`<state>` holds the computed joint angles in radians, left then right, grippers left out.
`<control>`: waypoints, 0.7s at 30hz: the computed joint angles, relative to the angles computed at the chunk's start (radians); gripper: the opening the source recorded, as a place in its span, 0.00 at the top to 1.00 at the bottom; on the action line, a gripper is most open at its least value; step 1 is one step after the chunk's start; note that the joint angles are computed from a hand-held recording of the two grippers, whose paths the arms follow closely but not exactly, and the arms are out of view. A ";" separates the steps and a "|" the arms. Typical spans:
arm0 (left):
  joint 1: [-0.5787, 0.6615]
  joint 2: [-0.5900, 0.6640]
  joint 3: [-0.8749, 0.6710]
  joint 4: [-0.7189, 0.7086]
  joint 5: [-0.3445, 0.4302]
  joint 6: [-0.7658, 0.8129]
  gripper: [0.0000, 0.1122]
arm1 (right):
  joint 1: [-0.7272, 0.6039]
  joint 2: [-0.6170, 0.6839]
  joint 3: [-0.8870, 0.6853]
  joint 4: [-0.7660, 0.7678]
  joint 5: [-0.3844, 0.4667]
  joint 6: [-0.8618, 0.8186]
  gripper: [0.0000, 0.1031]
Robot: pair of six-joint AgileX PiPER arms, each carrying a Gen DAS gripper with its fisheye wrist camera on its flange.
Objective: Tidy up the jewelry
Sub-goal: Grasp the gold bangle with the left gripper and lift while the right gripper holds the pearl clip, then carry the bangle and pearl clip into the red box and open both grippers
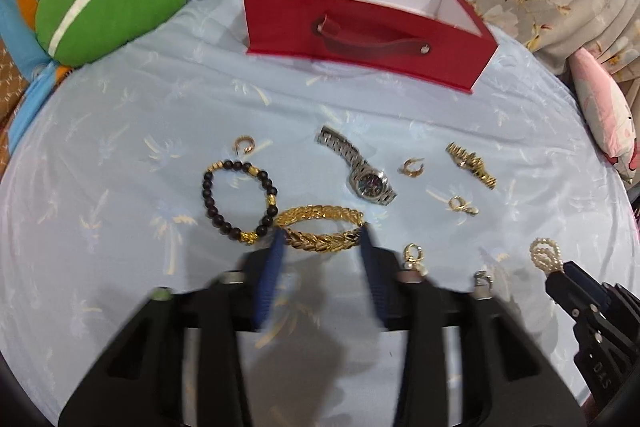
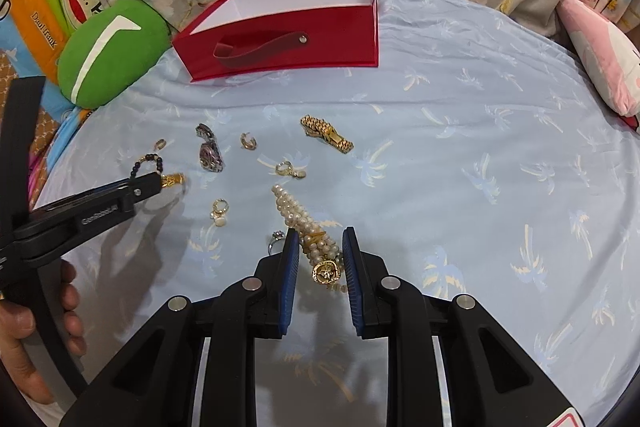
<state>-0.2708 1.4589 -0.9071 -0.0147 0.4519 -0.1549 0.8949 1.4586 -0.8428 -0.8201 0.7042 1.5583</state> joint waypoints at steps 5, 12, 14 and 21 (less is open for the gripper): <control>0.049 -0.033 -0.034 -0.123 0.074 0.149 1.00 | 0.015 -0.007 -0.043 -0.019 0.038 -0.022 0.80; 0.018 -0.001 0.012 -0.004 -0.001 0.017 0.35 | 0.021 0.007 -0.034 -0.008 0.020 -0.006 0.80; -0.007 0.045 -0.005 0.043 -0.019 -0.016 0.35 | 0.019 0.015 -0.033 -0.001 0.013 -0.008 0.80; -0.083 0.189 -0.054 0.229 -0.056 -0.186 0.39 | 0.008 0.016 -0.024 0.002 0.005 -0.004 0.80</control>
